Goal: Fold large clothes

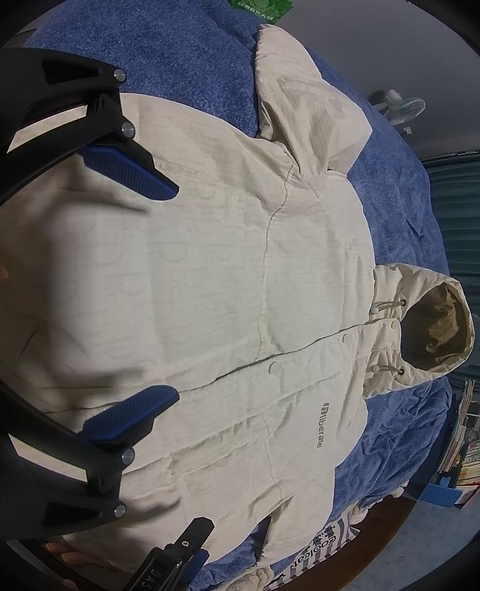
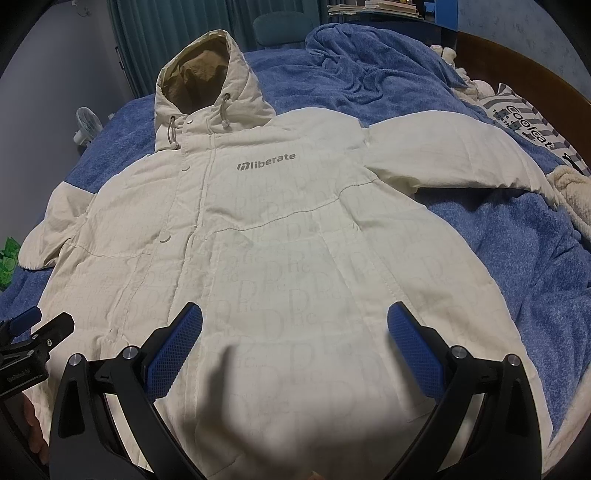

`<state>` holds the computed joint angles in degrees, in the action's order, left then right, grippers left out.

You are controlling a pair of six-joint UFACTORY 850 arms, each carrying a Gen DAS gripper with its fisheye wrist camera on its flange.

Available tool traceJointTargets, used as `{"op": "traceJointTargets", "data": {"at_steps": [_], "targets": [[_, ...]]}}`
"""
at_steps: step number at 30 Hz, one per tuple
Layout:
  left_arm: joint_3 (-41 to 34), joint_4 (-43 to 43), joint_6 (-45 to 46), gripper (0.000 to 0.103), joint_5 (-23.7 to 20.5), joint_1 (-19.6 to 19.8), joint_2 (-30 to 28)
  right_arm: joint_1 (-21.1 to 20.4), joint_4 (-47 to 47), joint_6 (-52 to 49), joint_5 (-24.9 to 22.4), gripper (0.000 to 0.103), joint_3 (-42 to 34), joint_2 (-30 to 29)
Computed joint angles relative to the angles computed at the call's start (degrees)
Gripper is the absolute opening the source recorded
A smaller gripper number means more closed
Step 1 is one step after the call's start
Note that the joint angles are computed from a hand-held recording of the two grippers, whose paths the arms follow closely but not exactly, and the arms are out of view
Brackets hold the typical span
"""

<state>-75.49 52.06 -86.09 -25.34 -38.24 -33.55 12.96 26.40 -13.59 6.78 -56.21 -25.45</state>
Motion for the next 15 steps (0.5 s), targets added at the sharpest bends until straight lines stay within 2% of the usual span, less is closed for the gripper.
{"op": "traceJointTargets", "data": {"at_steps": [9,15], "targets": [[0.13,0.18,-0.43,0.096,-0.23,-0.01,0.07,-0.14,-1.27,1.43,-0.41,0.097,-0.23,-0.19],[-0.12,0.01,-0.19,0.096,-0.64,-0.06,-0.2,-0.01,3.78,-3.53,-0.45,0.097,-0.44,-0.25]]}}
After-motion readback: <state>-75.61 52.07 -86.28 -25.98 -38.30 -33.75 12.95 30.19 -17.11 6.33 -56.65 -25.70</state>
